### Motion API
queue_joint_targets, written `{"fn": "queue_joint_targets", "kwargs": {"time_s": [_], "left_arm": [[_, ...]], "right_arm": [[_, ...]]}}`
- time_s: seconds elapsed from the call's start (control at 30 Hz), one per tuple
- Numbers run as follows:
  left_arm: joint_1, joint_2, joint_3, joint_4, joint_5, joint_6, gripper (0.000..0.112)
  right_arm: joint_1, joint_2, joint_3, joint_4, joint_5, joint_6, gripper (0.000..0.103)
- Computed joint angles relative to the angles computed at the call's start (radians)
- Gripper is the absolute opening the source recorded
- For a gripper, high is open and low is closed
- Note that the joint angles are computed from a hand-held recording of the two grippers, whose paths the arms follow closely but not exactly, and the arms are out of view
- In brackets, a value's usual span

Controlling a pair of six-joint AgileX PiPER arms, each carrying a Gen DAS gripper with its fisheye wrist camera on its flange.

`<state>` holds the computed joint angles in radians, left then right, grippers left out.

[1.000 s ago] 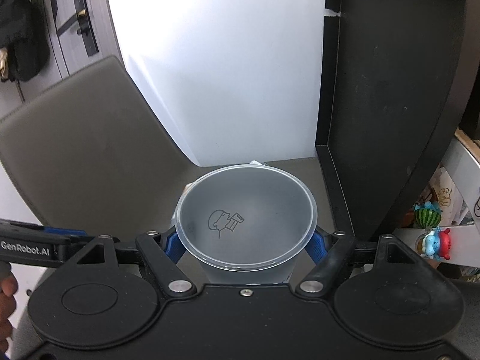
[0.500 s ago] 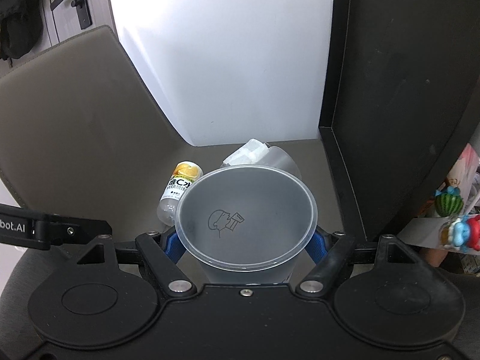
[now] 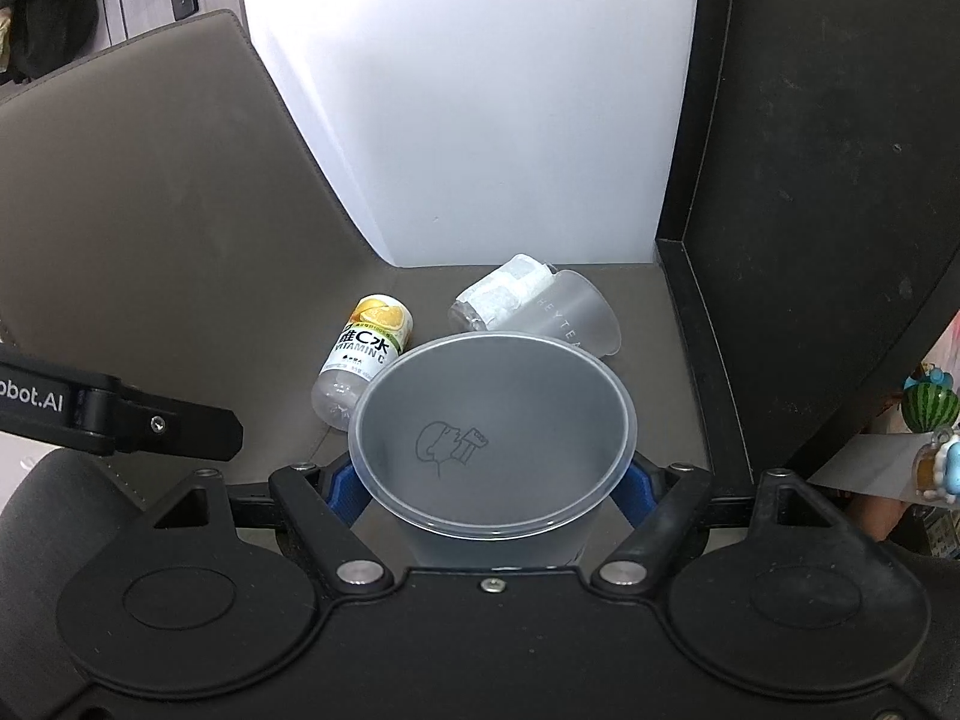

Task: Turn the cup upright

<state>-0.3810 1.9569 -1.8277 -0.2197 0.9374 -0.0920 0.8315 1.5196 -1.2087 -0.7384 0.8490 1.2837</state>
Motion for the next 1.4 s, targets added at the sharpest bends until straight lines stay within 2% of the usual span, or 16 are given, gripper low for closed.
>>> {"fn": "queue_joint_targets", "kwargs": {"time_s": [0.23,0.57,0.6,0.67,0.8,1.27,1.4], "left_arm": [[-0.007,0.008,-0.019,0.013,0.011,-0.010,0.071],[-0.036,0.115,-0.238,-0.007,0.064,-0.022,0.071],[-0.040,0.142,-0.277,-0.018,0.078,-0.013,0.071],[-0.061,0.223,-0.417,0.012,0.154,-0.034,0.071],[-0.076,0.303,-0.536,0.005,0.221,-0.040,0.071],[-0.071,0.290,-0.488,0.008,0.218,-0.063,0.071],[-0.078,0.272,-0.479,0.011,0.213,-0.062,0.071]], "right_arm": [[0.011,0.004,0.006,-0.022,0.004,0.018,0.077],[0.009,0.008,0.004,-0.012,0.004,0.014,0.077],[-0.004,0.011,0.001,-0.004,-0.009,-0.001,0.077],[-0.013,0.013,0.003,0.004,-0.017,-0.015,0.077],[-0.024,0.005,0.014,0.016,-0.027,-0.016,0.078],[-0.083,0.004,0.018,0.156,-0.100,-0.115,0.082],[-0.087,0.004,0.011,0.183,-0.096,-0.132,0.084]]}}
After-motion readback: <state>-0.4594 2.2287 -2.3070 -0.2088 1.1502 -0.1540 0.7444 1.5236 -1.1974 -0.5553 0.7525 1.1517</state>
